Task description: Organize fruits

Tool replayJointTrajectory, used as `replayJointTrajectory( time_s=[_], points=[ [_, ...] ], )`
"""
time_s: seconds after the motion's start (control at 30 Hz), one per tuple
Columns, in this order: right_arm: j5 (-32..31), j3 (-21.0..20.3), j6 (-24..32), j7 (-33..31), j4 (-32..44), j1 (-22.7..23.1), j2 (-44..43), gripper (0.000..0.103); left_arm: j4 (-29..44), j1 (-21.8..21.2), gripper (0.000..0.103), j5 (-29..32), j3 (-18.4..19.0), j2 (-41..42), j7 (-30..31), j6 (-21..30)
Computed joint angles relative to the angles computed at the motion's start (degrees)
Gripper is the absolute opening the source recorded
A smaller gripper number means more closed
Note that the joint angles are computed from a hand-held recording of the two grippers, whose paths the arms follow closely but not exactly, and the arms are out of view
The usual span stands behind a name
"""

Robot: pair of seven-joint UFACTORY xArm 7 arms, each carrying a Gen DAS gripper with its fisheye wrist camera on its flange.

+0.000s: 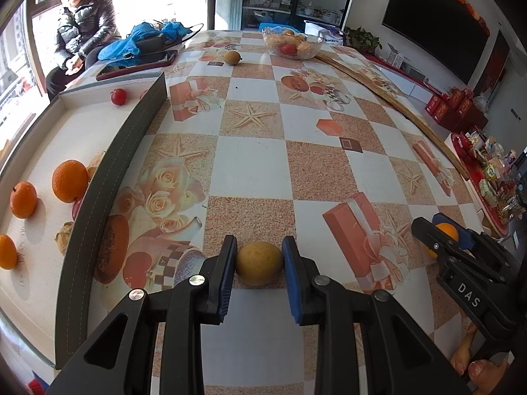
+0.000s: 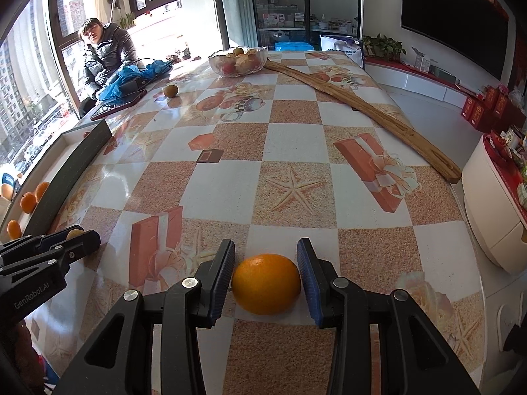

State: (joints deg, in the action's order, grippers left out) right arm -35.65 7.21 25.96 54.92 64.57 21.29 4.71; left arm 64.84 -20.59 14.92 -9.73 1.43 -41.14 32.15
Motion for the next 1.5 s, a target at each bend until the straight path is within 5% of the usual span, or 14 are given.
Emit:
replayJointTrajectory(
  time_s=[0.23,0.67,1.5],
  points=[
    [-1.34,-0.18,-0.81,1.47,-0.13,0.02,0.12,0.041,-2.63,1.07,0.031,-8.87,0.14,-1.95,3.17,-2.62],
    [-1.28,-0.22,-1.53,1.61,-0.57,-0.11,-0.08,0.041,0.54,-0.68,0.031,5.19,-0.90,-0.52,-5.02,4.13],
    [-2.36,-0.16,0.60,1.07,0.60,0.62,0.54,0.041,0.76,-1.17,0.031,6.76,-0.60,-0.34,-5.55,4.55]
  ],
)
